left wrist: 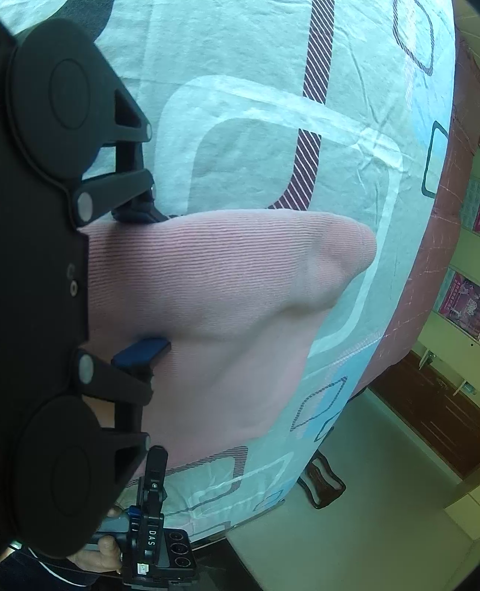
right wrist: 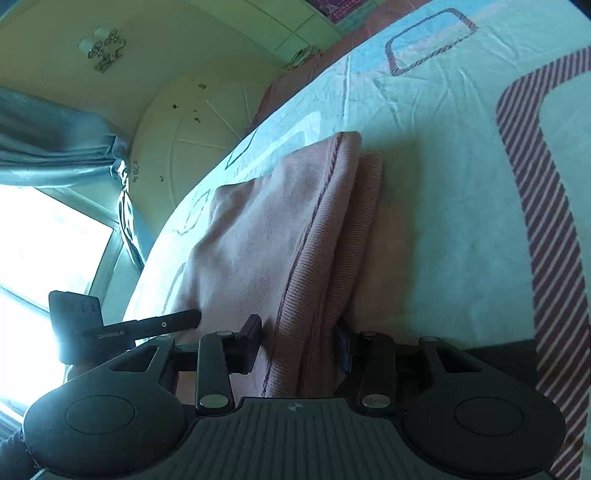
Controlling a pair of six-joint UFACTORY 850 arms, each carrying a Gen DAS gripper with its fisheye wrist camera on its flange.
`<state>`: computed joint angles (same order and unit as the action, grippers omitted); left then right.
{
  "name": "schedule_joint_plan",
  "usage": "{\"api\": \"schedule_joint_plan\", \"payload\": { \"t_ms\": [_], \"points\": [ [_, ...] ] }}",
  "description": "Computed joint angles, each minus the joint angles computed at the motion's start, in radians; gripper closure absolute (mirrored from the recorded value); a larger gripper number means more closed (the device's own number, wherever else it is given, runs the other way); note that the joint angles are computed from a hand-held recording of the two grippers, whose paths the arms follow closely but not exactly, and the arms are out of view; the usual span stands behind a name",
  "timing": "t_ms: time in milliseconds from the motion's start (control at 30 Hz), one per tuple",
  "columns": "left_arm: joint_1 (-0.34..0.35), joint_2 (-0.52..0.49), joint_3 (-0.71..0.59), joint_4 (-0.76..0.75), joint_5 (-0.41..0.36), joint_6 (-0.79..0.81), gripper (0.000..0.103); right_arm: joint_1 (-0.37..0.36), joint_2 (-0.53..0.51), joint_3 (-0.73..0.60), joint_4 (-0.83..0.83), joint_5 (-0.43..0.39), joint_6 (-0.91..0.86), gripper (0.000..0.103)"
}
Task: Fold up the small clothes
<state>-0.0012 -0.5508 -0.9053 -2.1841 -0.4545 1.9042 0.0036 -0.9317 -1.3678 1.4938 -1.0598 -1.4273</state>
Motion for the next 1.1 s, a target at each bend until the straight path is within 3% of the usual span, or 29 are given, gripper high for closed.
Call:
{"api": "schedule_joint_plan", "payload": {
  "t_ms": [67,100,167,233,300,400,533,667,800,1033,1100],
  "points": [
    [-0.004,-0.001,-0.004,-0.011,0.007,0.021,0.042,0.01,0.0,-0.002,0.017,0.014,0.02,0.062],
    [-0.009,-0.002,-0.007,-0.025,0.014,0.031,0.043,0.023,0.013,0.006,0.027,0.048,0.003,0.069],
    [-0.027,0.004,-0.01,-0.073,0.047,0.09,0.052,0.066,0.058,0.037,0.053,0.161,-0.052,0.079],
    [-0.045,0.019,-0.004,-0.145,0.076,0.178,0.063,0.101,0.107,0.075,0.08,0.26,-0.116,0.082],
    [-0.066,0.038,0.006,-0.242,0.107,0.298,0.067,0.133,0.168,0.131,0.133,0.355,-0.216,0.084],
    [-0.072,0.075,0.033,-0.298,0.105,0.397,0.071,0.155,0.248,0.204,0.229,0.409,-0.313,0.084],
    [-0.037,0.152,0.092,-0.219,0.07,0.389,0.072,0.201,0.339,0.267,0.312,0.446,-0.402,0.084],
    [0.043,0.234,0.159,-0.132,0.045,0.376,0.072,0.289,0.39,0.29,0.392,0.495,-0.466,0.084],
    [0.16,0.295,0.216,-0.03,0.024,0.352,0.072,0.383,0.378,0.282,0.484,0.506,-0.493,0.084],
    [0.369,0.317,0.267,0.149,0.0,0.299,0.071,0.522,0.256,0.201,0.554,0.496,-0.435,0.084],
    [0.409,0.287,0.26,0.208,0.002,0.276,0.065,0.55,0.212,0.165,0.544,0.534,-0.41,0.084]
  ]
}}
